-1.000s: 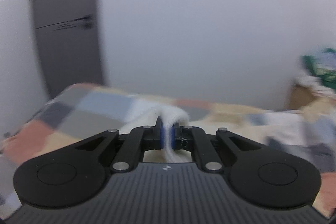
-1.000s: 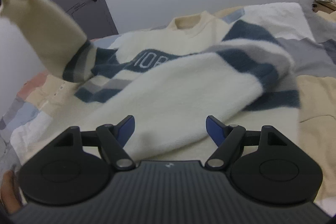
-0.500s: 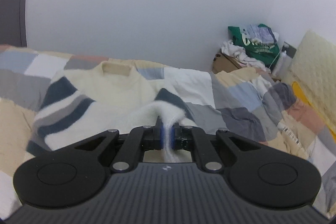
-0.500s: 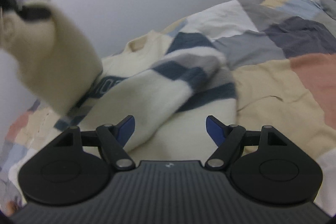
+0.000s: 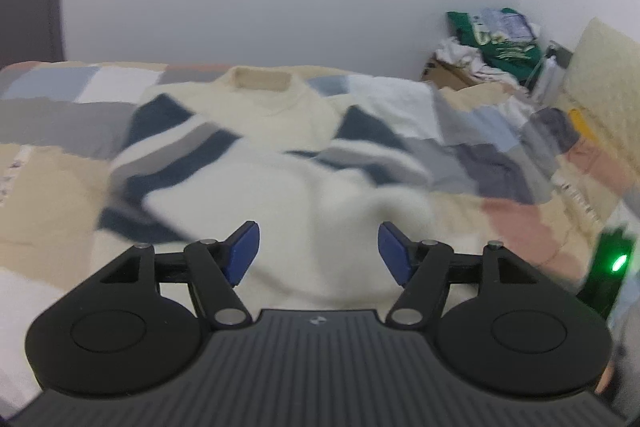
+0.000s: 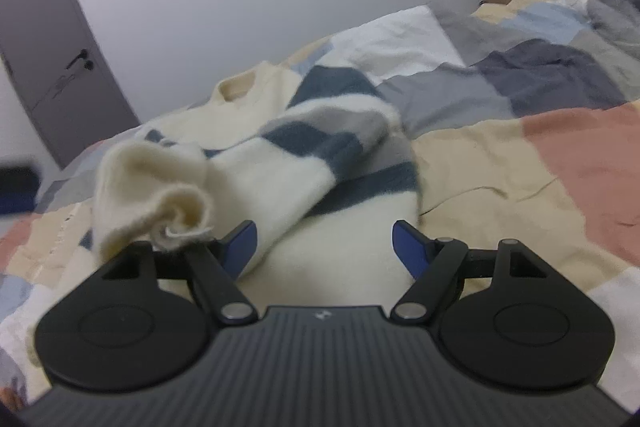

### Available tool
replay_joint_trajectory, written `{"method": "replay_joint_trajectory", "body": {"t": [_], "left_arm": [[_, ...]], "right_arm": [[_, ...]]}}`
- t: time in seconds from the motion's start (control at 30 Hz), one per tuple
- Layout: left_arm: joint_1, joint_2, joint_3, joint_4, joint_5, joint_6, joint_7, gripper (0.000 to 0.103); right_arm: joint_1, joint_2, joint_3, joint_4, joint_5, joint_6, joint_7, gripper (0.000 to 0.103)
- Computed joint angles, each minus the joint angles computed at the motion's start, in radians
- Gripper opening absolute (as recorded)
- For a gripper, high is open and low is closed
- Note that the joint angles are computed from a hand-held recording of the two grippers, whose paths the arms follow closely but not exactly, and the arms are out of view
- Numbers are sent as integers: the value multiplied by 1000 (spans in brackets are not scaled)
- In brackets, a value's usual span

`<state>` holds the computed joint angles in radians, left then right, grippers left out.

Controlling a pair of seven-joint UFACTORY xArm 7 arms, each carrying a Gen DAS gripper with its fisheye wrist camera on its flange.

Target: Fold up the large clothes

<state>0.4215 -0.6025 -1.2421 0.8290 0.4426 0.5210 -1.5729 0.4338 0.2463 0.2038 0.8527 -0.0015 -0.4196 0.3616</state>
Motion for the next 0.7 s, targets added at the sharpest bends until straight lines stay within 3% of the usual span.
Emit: {"method": "replay_joint_trajectory", "body": {"t": [0.1,0.27,0.3,0.4,0.53,0.6,0.7], "left_arm": [[-121,-61,71,-99,-15,21,-35,73],[-243,-107,158,-221,-3,42,-133,74],[-257,-107,170,-235,5,44,-144,74],[-296,-96,202,-274,26,50,-179,74],[-343,-67,253,-309,41,63,-226,74],[-390,-79,303,-351,34,38,-269,74],[-463,-104,374,-407,18,30,-328,74]], "right_arm": [[32,-30,-21,-23,60,-12,-21,76],[71,-83,-41,-72,184,-71,-79,78],[60,-86,-38,-77,164,-84,-46,79],[-56,-78,30,-67,-52,-63,143,78],[-95,-55,63,-42,-189,-41,258,78],[-59,-51,43,-26,-165,-6,227,77],[65,-46,-38,3,-8,107,85,76]]}}
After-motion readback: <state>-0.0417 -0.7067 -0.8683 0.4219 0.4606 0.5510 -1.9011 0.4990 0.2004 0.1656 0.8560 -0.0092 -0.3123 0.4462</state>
